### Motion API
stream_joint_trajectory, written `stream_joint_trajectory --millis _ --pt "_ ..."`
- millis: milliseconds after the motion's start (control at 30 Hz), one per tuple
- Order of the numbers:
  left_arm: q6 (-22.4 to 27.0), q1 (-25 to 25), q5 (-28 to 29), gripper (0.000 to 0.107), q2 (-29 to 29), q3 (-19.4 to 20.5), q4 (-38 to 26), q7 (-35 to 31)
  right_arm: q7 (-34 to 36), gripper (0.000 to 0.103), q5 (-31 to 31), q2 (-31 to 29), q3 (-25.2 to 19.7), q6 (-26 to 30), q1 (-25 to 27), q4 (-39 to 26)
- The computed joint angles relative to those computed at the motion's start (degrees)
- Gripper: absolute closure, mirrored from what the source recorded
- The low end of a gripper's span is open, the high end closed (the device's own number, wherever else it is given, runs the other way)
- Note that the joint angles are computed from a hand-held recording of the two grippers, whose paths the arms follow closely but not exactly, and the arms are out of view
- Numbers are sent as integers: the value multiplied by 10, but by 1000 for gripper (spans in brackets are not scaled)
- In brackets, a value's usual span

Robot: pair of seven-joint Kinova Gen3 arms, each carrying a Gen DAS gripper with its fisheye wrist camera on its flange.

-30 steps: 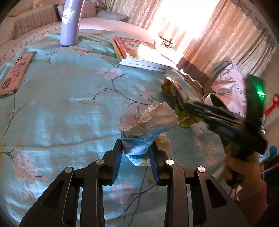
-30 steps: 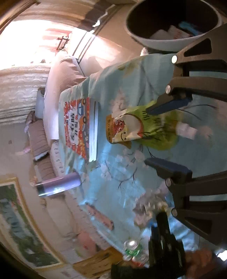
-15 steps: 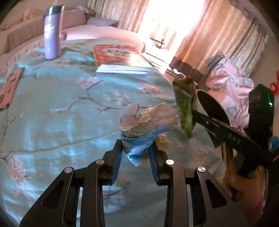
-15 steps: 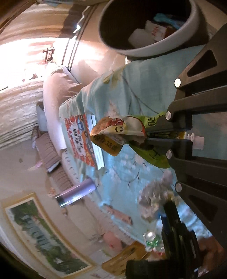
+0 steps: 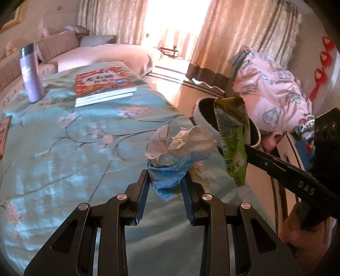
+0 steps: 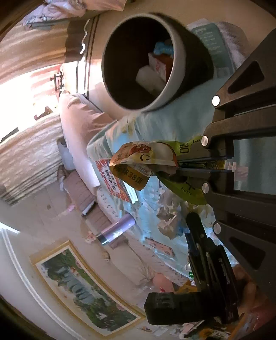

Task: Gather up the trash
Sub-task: 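Carry both to the bin and open the left gripper while the right drops the pouch in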

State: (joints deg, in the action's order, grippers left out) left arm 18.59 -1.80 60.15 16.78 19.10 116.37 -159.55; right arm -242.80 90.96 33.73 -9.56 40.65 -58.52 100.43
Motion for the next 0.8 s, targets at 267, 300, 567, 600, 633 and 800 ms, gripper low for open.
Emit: stream_joint_trajectory --millis 267,300,567,600,633,800 --pt "-18 38 -41 79 -1 8 -7 45 -49 98 -2 -26 -11 57 -16 51" --pt "-22 44 -50 79 -1 10 -10 54 -59 98 0 -30 -13 63 -16 61" --pt "-49 76 -138 79 13 29 -39 148 -94 98 -5 -53 -29 105 -3 106" --pt "-51 83 -152 79 16 28 -44 163 -96 98 -5 -55 -31 107 -1 110" --pt "-53 87 -163 79 18 29 -48 175 -100 98 -4 -57 -32 110 1 114" --pt "-59 123 -230 79 31 15 -76 241 -113 98 -1 -65 -38 117 15 132"
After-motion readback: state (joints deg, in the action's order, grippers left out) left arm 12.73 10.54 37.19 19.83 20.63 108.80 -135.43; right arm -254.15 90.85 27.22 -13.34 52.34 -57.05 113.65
